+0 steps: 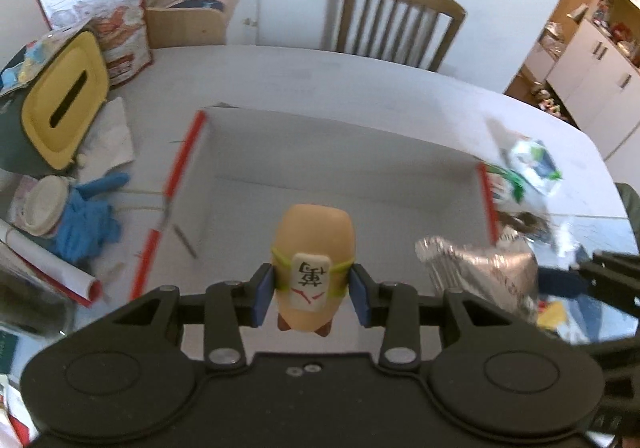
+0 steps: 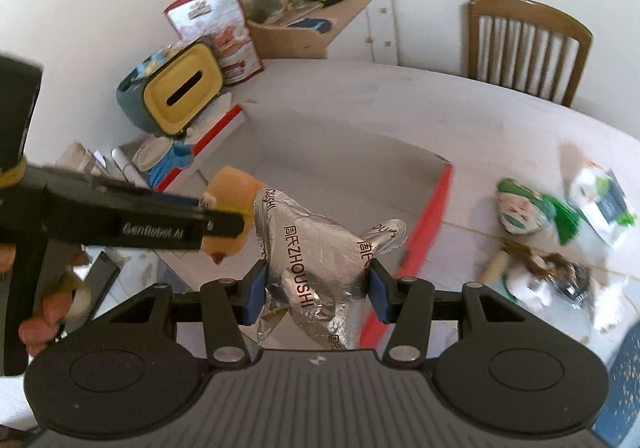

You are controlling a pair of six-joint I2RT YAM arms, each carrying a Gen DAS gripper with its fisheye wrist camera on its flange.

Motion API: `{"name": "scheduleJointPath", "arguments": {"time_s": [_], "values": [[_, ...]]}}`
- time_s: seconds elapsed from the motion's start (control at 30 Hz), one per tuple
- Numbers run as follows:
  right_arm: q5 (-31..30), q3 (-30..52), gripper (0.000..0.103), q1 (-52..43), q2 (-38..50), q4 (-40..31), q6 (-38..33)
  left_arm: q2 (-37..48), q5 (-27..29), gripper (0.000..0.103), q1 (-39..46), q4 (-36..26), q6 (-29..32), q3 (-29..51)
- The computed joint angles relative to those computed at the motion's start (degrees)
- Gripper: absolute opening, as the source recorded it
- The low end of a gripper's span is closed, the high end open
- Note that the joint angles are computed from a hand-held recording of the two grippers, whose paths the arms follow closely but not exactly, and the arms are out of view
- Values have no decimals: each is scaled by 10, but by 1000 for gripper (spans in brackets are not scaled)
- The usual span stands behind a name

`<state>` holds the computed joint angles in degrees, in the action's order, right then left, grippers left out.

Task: Organize objects
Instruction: 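Carry the pig toy with the left tool while the right tool carries the foil bag over the box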

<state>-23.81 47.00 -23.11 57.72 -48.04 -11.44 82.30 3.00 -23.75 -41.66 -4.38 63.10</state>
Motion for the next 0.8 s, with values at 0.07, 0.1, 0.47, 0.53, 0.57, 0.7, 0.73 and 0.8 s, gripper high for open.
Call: {"name": "scheduleJointPath", "arguments": {"time_s": [0.07,0.1,0.47,0.53,0.57,0.7,0.73,0.8], "values": [[38,-7,51,54,9,31,33,24,-1,39,16,5,12,14],[55,-9,51,77,18,45,45,38,1,39,26,8,17,22],[181,10,51,203,180,166,87,170,-28,39,23,36,36,91],[185,25,51,206,217,171,94,192,-36,39,23,38,39,104],[186,31,51,207,234,174,90,202,-40,39,22,37,40,110],[211,52,51,221,289,182,93,244,-58,36,18,28,49,143],[210,57,51,221,299,182,96,253,-59,36,17,24,50,151],[209,68,51,225,318,182,104,264,-60,36,15,23,56,159]]}}
